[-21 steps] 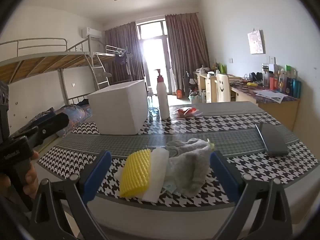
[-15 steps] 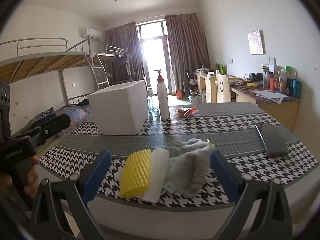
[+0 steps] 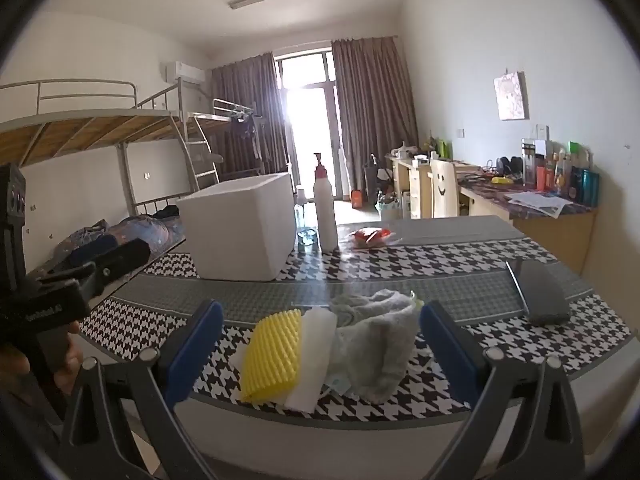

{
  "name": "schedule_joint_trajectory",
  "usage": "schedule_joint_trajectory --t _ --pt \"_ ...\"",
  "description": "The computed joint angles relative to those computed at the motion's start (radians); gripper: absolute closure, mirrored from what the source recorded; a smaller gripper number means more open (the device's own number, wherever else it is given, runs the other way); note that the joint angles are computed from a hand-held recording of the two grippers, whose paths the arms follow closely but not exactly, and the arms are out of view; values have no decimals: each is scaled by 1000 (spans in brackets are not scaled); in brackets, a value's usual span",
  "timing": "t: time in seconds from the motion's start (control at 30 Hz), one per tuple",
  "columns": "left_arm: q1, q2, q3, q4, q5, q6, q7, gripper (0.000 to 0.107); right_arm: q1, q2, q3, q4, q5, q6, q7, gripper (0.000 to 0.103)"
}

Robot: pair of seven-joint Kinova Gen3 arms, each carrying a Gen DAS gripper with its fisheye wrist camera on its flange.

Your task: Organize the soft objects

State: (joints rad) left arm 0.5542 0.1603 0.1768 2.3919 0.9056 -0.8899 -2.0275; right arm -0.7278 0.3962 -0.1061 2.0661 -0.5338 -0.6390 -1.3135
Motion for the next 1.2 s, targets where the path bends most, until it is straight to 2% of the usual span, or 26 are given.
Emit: schedule_joint_trajectory --t 0.63,0.87,1.2 --pt "-20 -21 -2 0 -22 56 -1 6 -3 1 -2 5 -19 -26 18 3" --pt "-12 -27 6 2 6 44 -22 6 -1 -2 -8 14 -13 -38 11 3" --pt "-16 -23 6 -10 2 73 -37 6 2 1 -5 8 -14 -26 9 3"
